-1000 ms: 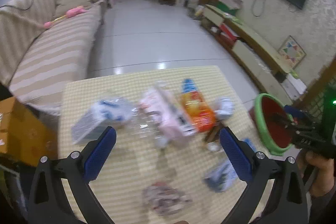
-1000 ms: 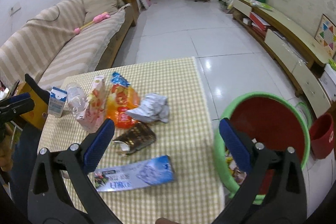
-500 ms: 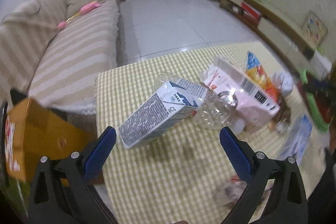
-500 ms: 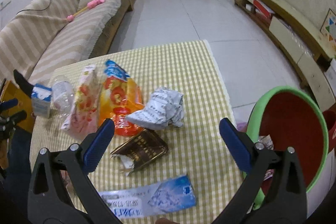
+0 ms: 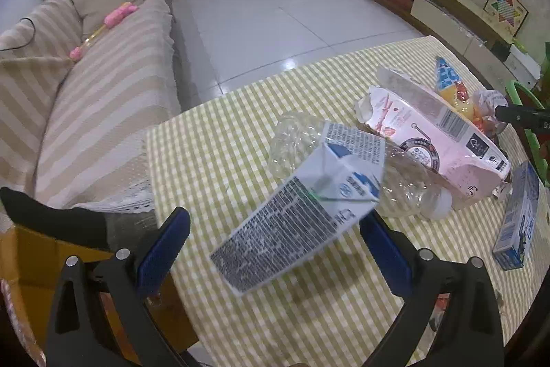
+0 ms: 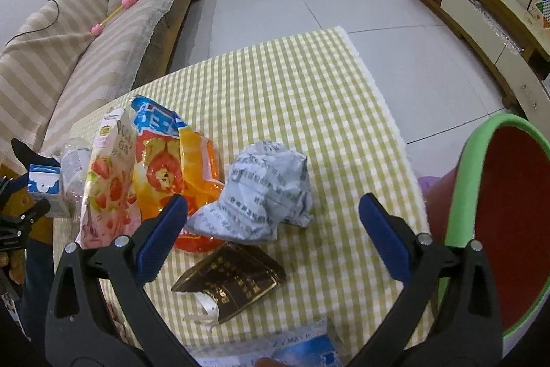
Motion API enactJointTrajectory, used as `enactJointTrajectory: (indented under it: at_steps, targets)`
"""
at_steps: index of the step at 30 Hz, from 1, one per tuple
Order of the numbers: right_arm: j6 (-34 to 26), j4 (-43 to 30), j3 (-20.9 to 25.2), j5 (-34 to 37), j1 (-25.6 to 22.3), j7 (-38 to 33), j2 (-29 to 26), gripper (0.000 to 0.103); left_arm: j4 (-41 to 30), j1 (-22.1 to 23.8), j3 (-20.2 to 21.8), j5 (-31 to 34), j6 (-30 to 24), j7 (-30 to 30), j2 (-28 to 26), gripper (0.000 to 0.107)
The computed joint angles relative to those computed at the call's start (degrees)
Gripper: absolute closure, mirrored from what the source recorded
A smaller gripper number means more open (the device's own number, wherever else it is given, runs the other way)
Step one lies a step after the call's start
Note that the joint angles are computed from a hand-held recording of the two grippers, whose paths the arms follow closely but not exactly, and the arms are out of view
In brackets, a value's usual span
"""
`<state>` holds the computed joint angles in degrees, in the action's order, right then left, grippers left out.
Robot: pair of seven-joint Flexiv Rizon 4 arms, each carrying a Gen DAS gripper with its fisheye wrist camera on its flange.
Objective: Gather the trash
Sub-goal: 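Grasp the white milk carton with the left tool while the right tool grasps the grey wrapper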
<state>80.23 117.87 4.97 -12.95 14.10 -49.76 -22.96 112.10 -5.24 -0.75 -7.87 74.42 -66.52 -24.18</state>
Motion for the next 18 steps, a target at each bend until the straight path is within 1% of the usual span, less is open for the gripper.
enactJointTrajectory:
  at_steps: [4,6,7,8,9,10,11,12,13,14,16,18]
  targets:
    - [-1.6,-2.0,1.5,1.6,-1.2,-1.2,-1.5,0.005,-0.4,1.7,-2.1,-2.1,-0.1,2.5,-1.1,0.012]
    - [-2.2,-2.9,2.5,2.6,-1.8,-2.3,-2.1,0.008,0.0,3.0,-3.8,-4.1,0.0,4.3,-1.4,0.015]
    - [-2.8,-3.6,3.4,3.3,-2.4,-3.3,-2.5,0.012,0.1,3.2,-4.1,-4.7,0.0,4.9,-1.5,0.017]
    - [-3.2,-4.0,3.8,3.8,-2.6,-4.0,-2.9,0.018,0.5,3.8,-4.9,-5.8,-0.6,5.8,-1.6,0.023]
    - [-3.2,-4.4,4.4,4.5,-2.9,-4.7,-3.1,0.02,0.4,3.5,-4.7,-6.0,-1.1,5.9,-1.7,0.031]
    - [-3.1,-4.5,4.6,4.9,-2.9,-5.2,-3.2,0.024,0.2,3.1,-4.2,-6.0,-2.0,5.8,-1.8,0.034]
    - [-3.1,-4.7,5.1,5.6,-3.2,-5.9,-3.2,0.031,0.3,2.5,-3.4,-5.5,-2.4,5.3,-1.8,0.042]
    - [-3.0,-4.8,5.4,6.0,-3.3,-6.6,-3.0,0.034,0.7,2.2,-3.2,-5.5,-2.5,5.0,-1.5,0.052]
    - [-2.8,-4.5,5.2,6.0,-2.9,-6.8,-2.7,0.043,1.4,1.8,-2.9,-5.6,-2.3,4.4,-1.1,0.052]
    - [-3.0,-4.3,4.6,5.6,-2.1,-6.7,-2.4,0.047,1.9,1.6,-2.8,-5.7,-1.7,3.9,-0.8,0.053]
    - [-3.3,-4.1,3.6,4.6,-1.0,-6.6,-1.9,0.052,3.1,2.3,-3.8,-7.4,-1.9,3.9,0.1,0.055]
    - [-3.1,-3.5,3.1,4.2,-0.4,-6.3,-1.3,0.053,3.9,2.3,-4.0,-8.4,-2.1,3.5,0.8,0.059]
